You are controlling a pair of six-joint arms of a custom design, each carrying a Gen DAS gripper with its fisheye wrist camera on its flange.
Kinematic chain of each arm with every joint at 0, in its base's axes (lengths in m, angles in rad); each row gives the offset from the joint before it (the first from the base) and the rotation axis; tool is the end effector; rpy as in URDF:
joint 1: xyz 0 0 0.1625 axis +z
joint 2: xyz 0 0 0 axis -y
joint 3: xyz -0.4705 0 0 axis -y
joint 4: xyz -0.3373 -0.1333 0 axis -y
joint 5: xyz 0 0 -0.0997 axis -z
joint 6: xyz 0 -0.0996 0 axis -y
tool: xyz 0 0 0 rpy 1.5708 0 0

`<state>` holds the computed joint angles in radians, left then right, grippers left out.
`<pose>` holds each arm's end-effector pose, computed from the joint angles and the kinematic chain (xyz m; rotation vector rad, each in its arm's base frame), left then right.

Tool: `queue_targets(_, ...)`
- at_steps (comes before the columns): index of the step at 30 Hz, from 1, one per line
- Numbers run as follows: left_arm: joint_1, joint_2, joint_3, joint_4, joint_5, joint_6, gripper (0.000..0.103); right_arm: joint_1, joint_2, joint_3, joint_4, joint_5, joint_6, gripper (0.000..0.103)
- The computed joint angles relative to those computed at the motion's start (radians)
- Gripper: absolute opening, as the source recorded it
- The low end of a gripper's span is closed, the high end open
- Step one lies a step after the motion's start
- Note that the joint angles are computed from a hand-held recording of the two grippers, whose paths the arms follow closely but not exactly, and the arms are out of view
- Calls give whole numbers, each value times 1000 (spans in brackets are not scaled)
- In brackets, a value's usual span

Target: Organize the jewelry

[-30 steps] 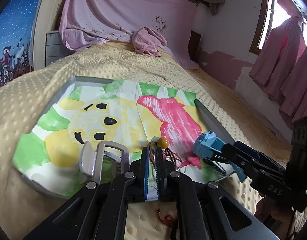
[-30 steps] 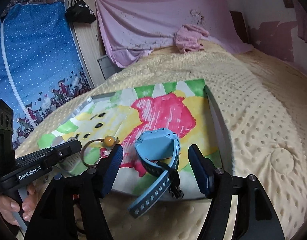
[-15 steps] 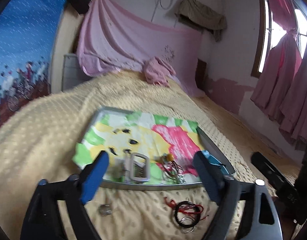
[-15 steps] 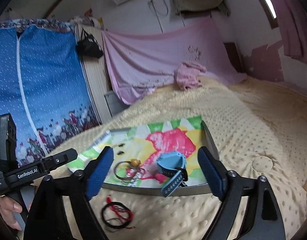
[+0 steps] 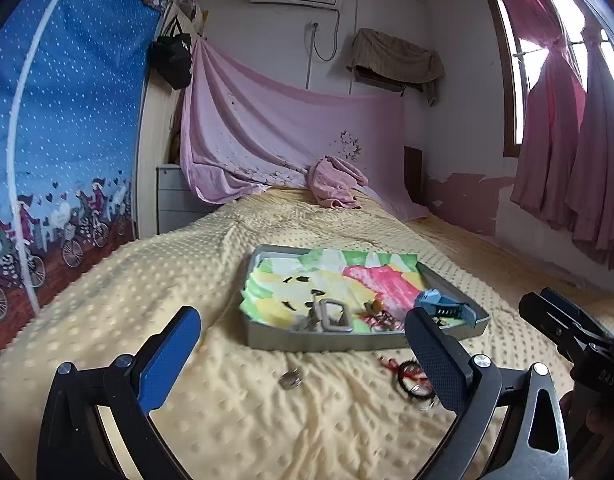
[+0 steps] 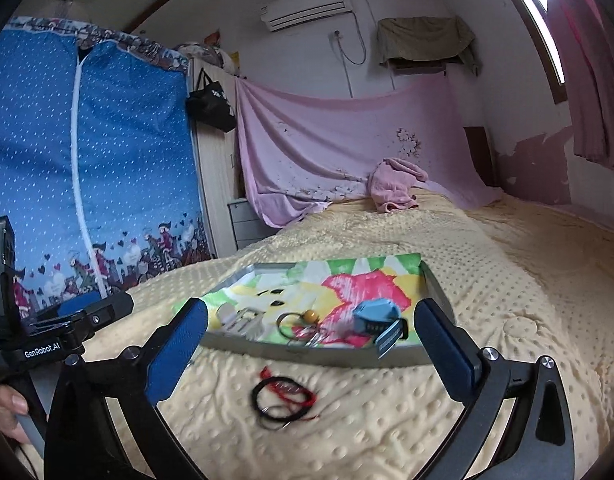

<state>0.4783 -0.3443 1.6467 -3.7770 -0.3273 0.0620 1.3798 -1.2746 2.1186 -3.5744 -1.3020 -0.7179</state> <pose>-0.4449 -0.4871 0.0546 0.4983 2.0141 -1.5197 0.0640 -0.5108 0.4135 0.8296 -2.2603 1.5536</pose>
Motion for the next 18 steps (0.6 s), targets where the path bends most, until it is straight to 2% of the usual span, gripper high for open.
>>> queue_targets(4,-13,-10,59,-7,27,-21,103,6,-1,39,-28,-16,-34,101)
queue_targets(9,-9,-70,175,182,-4,-238,103,5,-5,72,-39,-21,-91,101)
queue_targets(12,6,-109,210,339,-33,-379,103,4,-9,76,-7,-27,-120,101)
queue_targets(18,30,-130,214,453,-65,-474,103,8,0,55,76,-64,-135,101)
